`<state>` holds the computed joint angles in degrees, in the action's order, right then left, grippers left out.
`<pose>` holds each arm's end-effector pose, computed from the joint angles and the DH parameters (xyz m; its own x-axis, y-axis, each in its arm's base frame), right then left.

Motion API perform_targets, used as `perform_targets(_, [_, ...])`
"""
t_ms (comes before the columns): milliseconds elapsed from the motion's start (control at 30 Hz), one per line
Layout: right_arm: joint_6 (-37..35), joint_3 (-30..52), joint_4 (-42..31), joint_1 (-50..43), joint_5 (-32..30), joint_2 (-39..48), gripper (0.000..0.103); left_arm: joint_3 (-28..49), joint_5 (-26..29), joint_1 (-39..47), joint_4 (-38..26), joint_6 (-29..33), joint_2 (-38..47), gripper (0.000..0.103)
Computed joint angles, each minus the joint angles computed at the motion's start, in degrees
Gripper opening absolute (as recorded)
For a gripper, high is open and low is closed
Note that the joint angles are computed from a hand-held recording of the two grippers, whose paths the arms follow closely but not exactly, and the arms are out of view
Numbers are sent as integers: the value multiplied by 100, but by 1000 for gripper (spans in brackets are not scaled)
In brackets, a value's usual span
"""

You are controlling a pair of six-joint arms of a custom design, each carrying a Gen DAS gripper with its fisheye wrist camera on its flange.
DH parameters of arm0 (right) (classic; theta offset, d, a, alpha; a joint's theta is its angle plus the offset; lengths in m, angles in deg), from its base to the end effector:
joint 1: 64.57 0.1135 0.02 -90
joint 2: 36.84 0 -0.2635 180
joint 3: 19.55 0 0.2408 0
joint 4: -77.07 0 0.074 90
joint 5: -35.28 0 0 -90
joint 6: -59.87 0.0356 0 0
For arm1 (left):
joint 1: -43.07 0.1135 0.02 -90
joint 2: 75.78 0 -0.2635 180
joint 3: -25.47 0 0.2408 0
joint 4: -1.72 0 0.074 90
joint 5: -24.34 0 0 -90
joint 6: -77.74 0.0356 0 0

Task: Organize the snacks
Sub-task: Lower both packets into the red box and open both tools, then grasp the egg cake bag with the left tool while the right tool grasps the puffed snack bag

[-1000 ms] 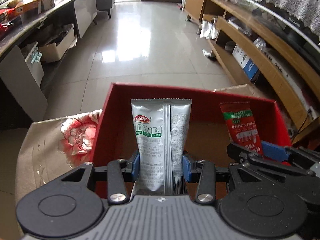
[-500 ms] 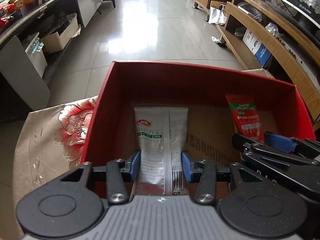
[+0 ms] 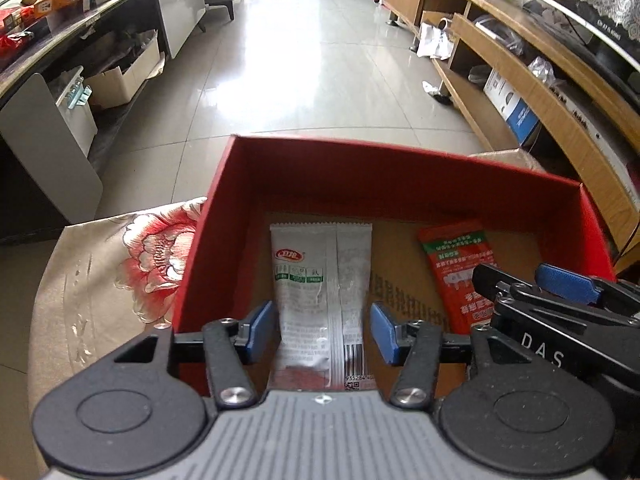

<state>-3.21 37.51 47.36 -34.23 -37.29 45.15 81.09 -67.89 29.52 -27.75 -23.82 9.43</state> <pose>0.2333 0.1242 0.1849 -0.7780 0.0451 -0.6266 0.0223 0.9988 0.0442 0.2567 -0.0604 0.1632 -0.8599 0.0013 -0.5104 0.0432 0.9966 -0.0703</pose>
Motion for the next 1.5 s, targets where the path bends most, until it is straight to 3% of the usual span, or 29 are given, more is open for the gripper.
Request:
perform_targets(467, [273, 118, -740, 466, 549, -769, 67, -230, 333, 223, -598, -53, -1195, 60])
perform_targets(600, [538, 59, -1020, 743, 722, -1148, 71, -440, 498, 454, -911, 99, -1812, 68])
perform_targets(833, [963, 1, -1466, 1499, 1001, -1345, 72, -845, 983, 1465, -1631, 742, -2774, 69])
perform_targets(1167, [1666, 46, -2100, 2713, 1257, -1362, 74, -1580, 1766, 3505, -2374, 2270, -3343, 70])
perform_targets(1500, [2056, -13, -2313, 3314, 1263, -1255, 77, -2019, 2014, 4340, -2646, 2646, -3556, 76])
